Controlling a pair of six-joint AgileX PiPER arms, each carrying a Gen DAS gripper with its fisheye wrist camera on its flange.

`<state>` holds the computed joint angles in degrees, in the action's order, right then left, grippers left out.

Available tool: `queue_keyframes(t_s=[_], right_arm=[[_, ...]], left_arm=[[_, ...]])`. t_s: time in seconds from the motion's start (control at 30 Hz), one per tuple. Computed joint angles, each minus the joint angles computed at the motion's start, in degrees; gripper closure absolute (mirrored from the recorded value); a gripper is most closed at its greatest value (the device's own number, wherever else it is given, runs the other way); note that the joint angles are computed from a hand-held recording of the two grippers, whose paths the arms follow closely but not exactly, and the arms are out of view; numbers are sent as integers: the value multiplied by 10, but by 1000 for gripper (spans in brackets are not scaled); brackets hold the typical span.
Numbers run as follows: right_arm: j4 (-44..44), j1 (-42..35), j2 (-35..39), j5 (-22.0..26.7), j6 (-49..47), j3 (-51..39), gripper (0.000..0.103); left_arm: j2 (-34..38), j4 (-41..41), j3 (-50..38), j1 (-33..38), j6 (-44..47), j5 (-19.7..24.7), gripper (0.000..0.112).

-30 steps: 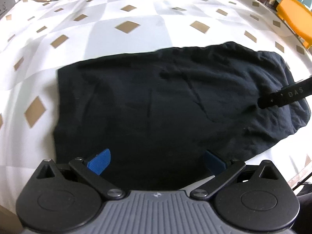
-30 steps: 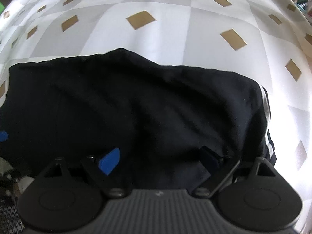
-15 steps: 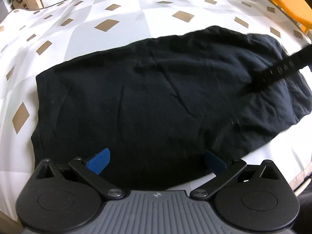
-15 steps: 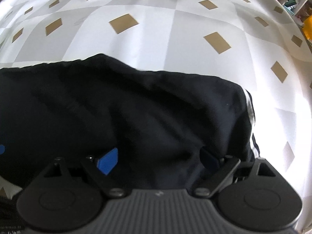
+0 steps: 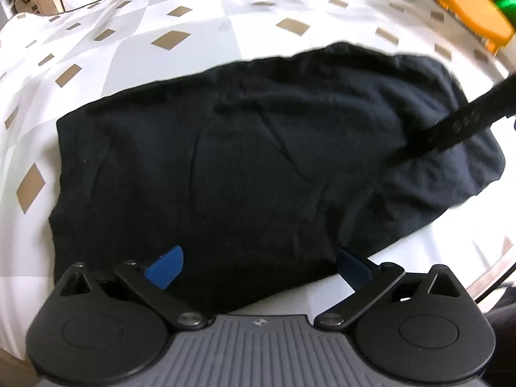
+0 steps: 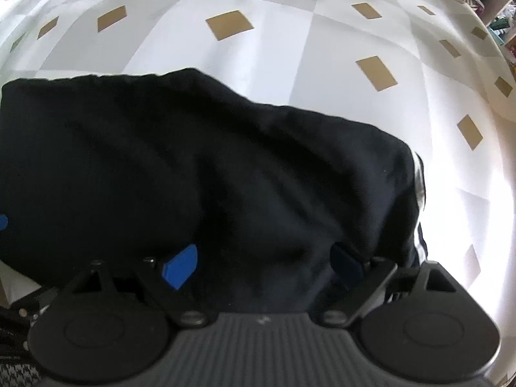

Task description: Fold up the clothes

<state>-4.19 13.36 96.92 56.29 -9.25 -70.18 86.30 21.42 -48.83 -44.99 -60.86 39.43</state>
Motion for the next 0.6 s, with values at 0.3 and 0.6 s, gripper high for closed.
queue_keyframes(t_s=[0.3,0.6], right_arm=[[-1,-1,9,-1,7,-5,13],[-16,0,10,-8,30,-1,9]], left_arm=[[59,-29,-79,5,24,3,12],[100,18,-111,-45,-3,41,9]])
